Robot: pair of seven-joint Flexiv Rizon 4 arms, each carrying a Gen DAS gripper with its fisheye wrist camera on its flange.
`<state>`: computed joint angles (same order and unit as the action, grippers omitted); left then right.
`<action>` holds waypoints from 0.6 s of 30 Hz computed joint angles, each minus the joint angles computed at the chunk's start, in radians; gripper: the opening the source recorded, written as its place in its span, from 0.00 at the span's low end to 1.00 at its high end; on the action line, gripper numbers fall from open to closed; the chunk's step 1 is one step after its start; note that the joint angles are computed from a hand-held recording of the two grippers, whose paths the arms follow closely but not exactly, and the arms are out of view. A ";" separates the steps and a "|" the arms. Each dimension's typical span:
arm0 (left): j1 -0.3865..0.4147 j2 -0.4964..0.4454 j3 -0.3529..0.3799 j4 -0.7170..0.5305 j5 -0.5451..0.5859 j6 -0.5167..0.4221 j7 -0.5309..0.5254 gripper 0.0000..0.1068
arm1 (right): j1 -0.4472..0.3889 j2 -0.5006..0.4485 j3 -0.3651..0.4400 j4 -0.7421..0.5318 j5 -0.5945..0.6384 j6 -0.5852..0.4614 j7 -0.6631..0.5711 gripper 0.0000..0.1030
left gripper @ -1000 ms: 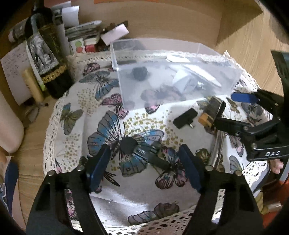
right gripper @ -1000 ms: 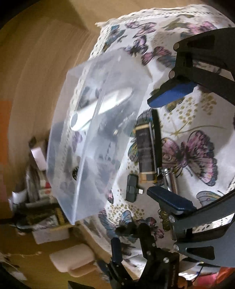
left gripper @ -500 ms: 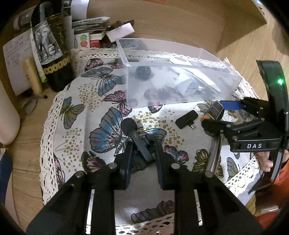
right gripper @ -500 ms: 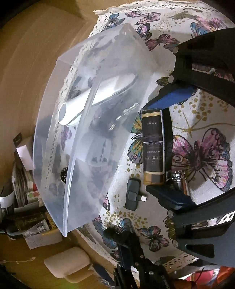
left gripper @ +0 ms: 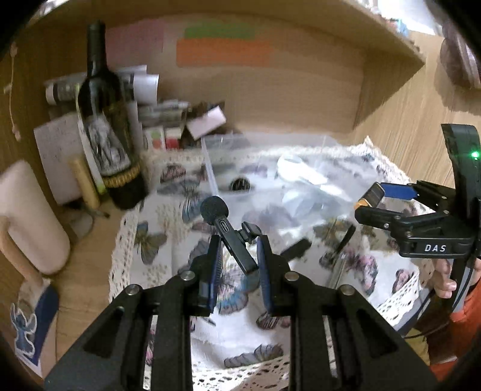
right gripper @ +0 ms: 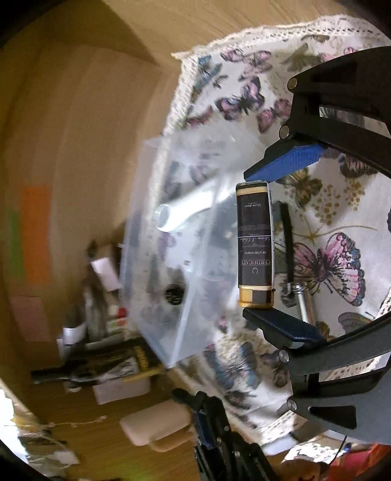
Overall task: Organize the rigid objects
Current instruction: 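Carry the microphone with the left gripper while the right gripper carries the case into the box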
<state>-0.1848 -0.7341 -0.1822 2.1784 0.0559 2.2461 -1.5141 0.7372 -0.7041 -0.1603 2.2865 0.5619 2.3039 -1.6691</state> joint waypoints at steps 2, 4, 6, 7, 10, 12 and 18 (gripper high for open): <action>-0.005 0.006 0.000 -0.008 -0.004 0.011 -0.003 0.21 | 0.000 0.015 0.004 0.010 0.011 0.041 -0.002 0.77; 0.001 0.008 -0.008 -0.022 0.005 0.018 -0.008 0.21 | -0.008 0.028 0.011 0.013 0.019 0.067 -0.010 0.77; 0.000 0.006 -0.010 -0.045 0.007 0.022 -0.007 0.21 | -0.015 0.041 0.017 0.012 0.030 0.087 -0.022 0.77; -0.005 0.005 -0.008 -0.056 0.003 0.023 -0.005 0.21 | -0.018 0.045 0.017 0.004 0.038 0.091 -0.030 0.77; -0.007 0.001 -0.011 -0.092 -0.004 0.008 -0.002 0.21 | -0.031 0.053 0.018 -0.024 0.053 0.092 -0.051 0.77; 0.011 -0.005 -0.031 -0.127 0.008 -0.030 -0.004 0.21 | -0.034 0.057 0.014 -0.046 0.068 0.084 -0.069 0.77; 0.024 -0.036 -0.059 -0.220 0.009 -0.141 0.017 0.21 | -0.051 0.048 -0.007 -0.117 0.080 0.007 -0.103 0.77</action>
<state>-0.1612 -0.7697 -0.2416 1.9581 0.0646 2.1053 -1.4966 0.6861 -0.6558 -0.1673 2.1691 0.6416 2.3107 -1.7717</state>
